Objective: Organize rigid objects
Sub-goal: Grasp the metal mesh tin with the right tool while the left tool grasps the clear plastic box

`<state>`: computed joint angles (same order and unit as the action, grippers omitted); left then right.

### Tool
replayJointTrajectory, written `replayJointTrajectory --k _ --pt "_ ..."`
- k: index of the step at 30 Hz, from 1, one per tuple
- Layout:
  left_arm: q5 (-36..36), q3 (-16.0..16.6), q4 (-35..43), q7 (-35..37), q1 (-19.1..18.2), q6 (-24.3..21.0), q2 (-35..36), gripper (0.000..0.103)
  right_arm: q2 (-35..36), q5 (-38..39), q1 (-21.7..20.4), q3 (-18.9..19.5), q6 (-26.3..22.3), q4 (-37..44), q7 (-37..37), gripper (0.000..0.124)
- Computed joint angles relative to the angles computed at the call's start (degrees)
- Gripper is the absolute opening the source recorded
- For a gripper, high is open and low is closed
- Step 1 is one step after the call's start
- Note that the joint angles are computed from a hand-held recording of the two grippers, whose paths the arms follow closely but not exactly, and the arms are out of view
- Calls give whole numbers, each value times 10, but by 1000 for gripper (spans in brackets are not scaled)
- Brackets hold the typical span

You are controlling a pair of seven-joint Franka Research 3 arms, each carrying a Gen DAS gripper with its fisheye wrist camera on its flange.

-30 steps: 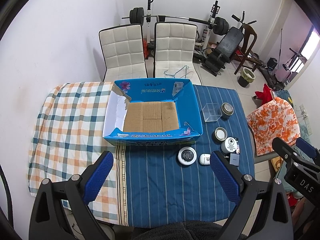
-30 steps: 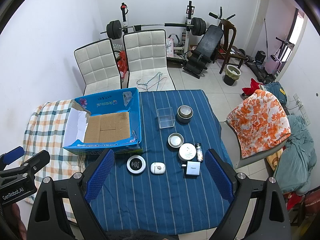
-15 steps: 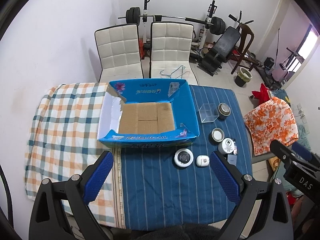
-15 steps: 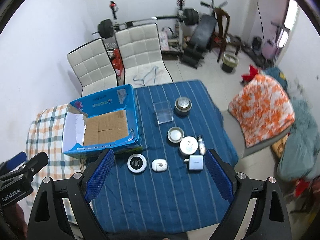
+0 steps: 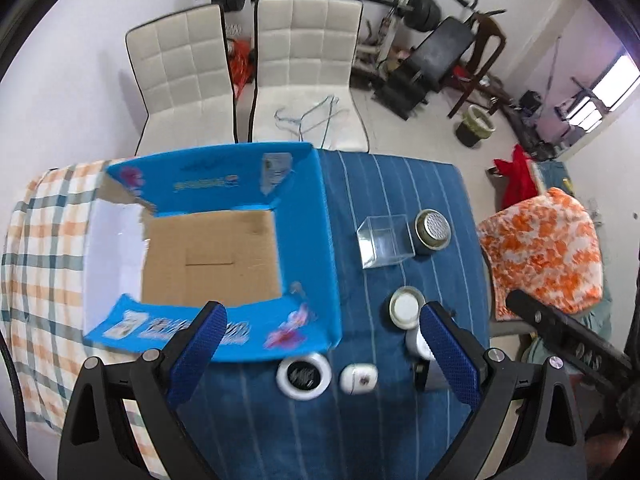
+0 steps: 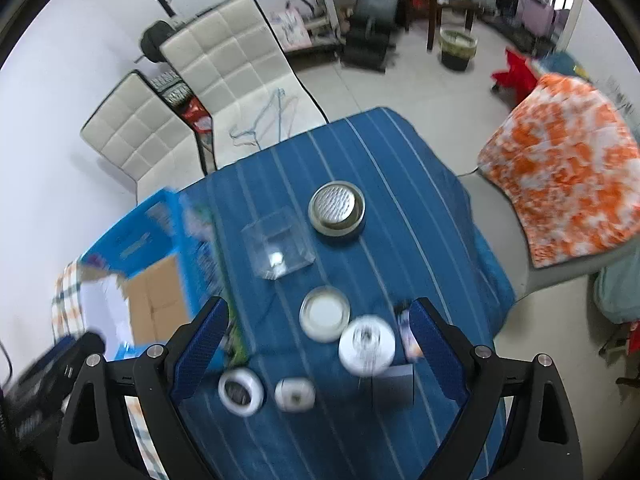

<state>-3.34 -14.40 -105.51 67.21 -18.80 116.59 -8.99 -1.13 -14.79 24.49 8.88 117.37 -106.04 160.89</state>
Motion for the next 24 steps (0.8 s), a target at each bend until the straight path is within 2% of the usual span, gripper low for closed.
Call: replayJointTrajectory --k 1,3,10,12,15,17,22,24 --pt "15 -9 26 -23 -1 1 32 99 13 34 -16 -17 42 -13 -32 94" --pt "46 -19 53 -58 -6 3 69 99 48 83 -39 -37 82 -13 -80 94" --pt "124 -22 180 -130 -38 -42 223 99 197 223 -88 -64 120 54 -203 92" --pt "135 -19 200 -139 -46 -52 247 99 225 234 -87 -70 106 76 -215 91" --pt "148 -15 219 -146 -54 -71 270 99 266 215 -77 -84 66 116 -213 82" --pt "147 -14 224 -153 -56 -75 279 99 278 220 -82 -84 67 117 -233 79" --pt "142 -18 264 -152 -66 -87 311 99 261 225 -87 -88 42 102 -269 75" --pt "146 -19 288 -147 -76 -90 330 99 239 231 -91 -89 48 72 -279 75"
